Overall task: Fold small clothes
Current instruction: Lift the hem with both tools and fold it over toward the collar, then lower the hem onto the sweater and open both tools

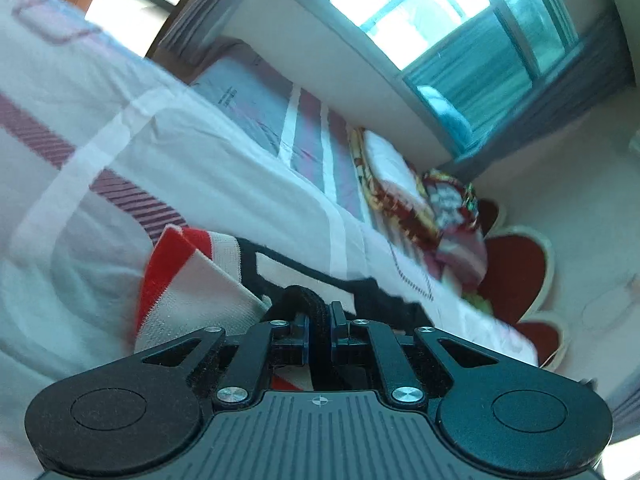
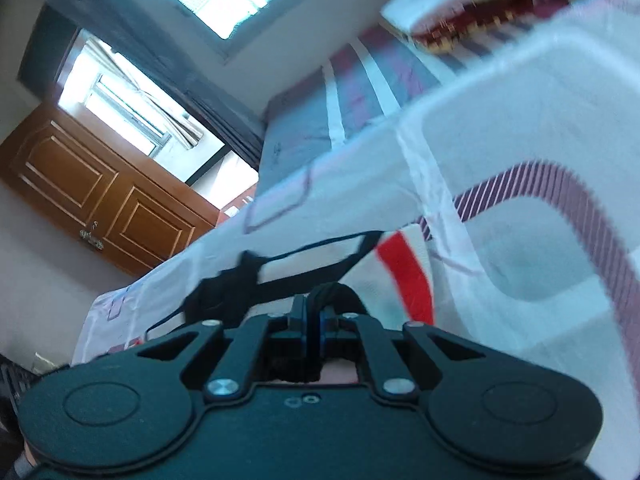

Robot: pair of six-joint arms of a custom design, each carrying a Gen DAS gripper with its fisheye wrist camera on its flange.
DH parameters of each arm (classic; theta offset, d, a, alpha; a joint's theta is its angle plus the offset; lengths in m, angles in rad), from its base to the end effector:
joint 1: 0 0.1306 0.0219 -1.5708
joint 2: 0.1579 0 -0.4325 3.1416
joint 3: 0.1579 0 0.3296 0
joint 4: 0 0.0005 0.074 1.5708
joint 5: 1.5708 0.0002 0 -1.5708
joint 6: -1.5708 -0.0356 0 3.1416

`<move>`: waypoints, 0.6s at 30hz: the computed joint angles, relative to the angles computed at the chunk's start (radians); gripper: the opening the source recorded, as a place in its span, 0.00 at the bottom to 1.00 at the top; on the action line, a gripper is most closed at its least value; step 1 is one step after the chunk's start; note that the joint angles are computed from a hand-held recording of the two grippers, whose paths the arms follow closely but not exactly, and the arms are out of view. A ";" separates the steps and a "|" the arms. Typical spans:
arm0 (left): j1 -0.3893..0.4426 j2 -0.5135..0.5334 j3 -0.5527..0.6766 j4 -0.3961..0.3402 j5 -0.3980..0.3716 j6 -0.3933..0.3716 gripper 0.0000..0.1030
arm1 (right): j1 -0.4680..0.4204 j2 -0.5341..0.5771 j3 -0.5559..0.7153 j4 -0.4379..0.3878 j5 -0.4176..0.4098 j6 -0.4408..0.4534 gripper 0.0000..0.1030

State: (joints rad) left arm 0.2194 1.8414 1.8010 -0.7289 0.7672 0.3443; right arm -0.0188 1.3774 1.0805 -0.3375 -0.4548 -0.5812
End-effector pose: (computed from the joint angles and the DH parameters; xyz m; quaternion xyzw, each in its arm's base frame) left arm 0.5934 0.1065 0.4412 -0.0972 0.8608 -0.3665 0.3395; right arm 0.4072 0.0075 0.4034 0.1597 0.8606 0.3153 0.3666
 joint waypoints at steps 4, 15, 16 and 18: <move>-0.005 -0.012 -0.102 0.211 -0.003 0.063 0.71 | -0.006 0.018 -0.081 0.216 0.000 -0.092 0.32; -0.100 0.070 0.171 -0.201 -0.323 -0.479 0.69 | 0.080 -0.017 -0.020 0.045 0.205 0.315 0.47; -0.107 0.061 0.152 -0.185 -0.354 -0.514 0.66 | 0.093 -0.007 -0.004 0.022 0.217 0.348 0.47; -0.117 0.044 0.126 -0.152 -0.402 -0.524 0.45 | 0.131 0.013 0.028 -0.036 0.289 0.419 0.44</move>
State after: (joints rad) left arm 0.1025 1.8853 1.9270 -0.8806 0.3656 -0.1795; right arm 0.1121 1.3907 1.1089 -0.3735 -0.1659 -0.1627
